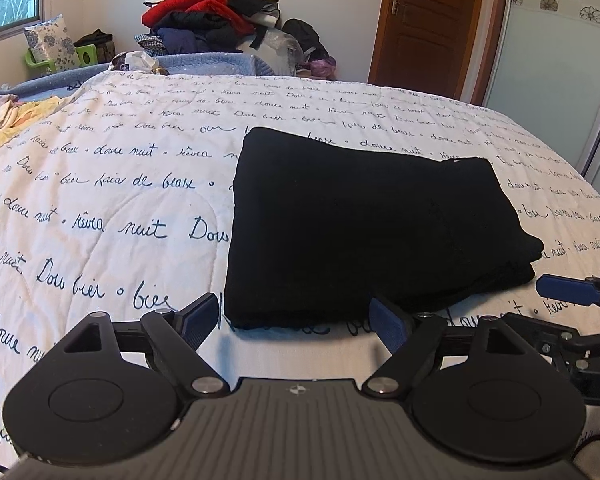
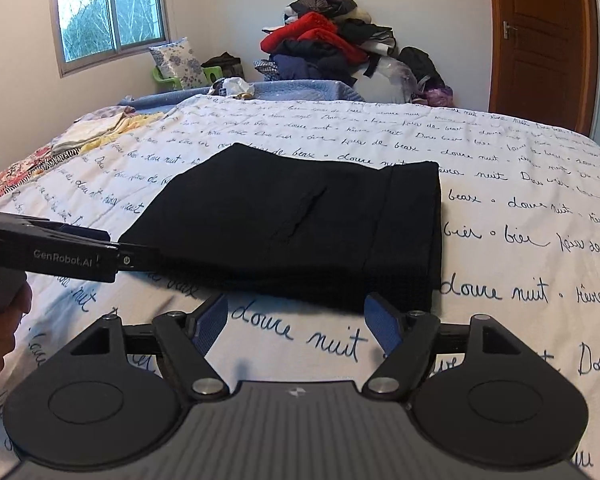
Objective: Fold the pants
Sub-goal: 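Press the folded black trousers flat with both open tools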
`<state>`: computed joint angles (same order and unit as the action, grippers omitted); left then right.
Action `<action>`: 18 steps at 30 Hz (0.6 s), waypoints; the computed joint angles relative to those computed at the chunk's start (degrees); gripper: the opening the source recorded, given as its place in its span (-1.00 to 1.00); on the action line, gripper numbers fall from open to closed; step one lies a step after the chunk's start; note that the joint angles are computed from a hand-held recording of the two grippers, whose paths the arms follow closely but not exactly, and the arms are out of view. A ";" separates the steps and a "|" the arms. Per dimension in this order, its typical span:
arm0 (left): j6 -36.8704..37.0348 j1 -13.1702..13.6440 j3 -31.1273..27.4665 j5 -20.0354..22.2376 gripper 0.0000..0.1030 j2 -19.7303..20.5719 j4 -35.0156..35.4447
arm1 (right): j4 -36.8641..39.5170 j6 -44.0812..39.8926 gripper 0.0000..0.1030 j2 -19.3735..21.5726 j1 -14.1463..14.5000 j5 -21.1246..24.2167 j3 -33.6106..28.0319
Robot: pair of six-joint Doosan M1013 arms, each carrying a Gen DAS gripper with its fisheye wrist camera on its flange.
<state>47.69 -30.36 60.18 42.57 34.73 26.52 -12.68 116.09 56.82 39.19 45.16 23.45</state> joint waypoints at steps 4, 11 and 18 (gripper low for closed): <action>-0.55 -0.13 0.76 0.09 0.61 -0.35 -0.02 | -0.14 1.96 0.47 -1.52 0.21 -1.80 3.31; -1.59 -0.36 2.20 0.08 0.61 -0.94 0.13 | -1.14 4.90 0.49 -3.28 0.69 -3.22 7.05; -1.78 -0.72 3.30 -0.04 0.61 -1.36 0.59 | -3.38 8.12 0.57 -4.26 1.12 -3.46 9.08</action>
<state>45.91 -31.08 63.48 42.53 33.37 27.12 -16.06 124.21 52.56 40.31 41.70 32.53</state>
